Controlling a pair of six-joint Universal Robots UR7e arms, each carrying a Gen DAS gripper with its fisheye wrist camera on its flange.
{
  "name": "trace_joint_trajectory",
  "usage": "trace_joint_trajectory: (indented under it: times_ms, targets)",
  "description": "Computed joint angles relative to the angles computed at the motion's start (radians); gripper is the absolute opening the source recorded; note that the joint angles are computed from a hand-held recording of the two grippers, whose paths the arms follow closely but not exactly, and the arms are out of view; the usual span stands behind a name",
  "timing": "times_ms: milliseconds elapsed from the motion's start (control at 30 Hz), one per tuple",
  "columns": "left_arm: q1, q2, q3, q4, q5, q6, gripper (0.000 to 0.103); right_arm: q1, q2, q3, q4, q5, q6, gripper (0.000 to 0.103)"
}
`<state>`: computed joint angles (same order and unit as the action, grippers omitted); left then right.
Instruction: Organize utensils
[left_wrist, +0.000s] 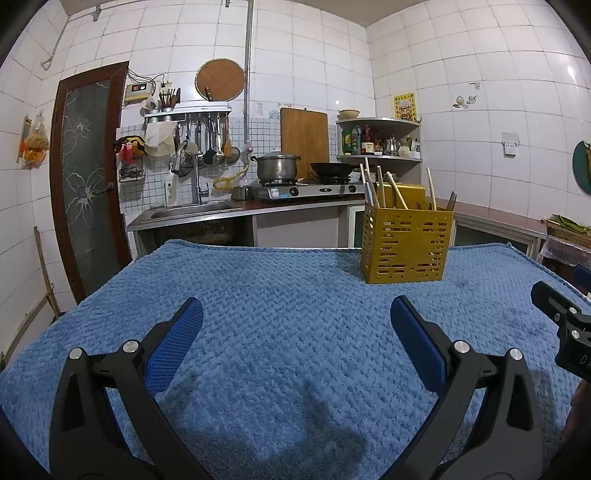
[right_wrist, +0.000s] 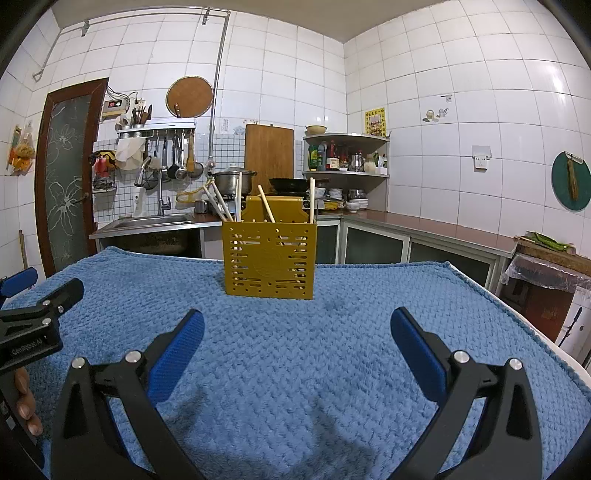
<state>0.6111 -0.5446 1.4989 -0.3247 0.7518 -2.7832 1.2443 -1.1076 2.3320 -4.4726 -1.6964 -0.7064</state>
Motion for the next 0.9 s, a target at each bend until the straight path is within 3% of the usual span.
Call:
trace_joint_trajectory:
  times_ms: [900]
  targets:
    - [0.000,0.000,0.000,-0.001,0.000,0.001,0.098,-0.001,0.001,0.003,-0.007,0.003,-0.002,0.099]
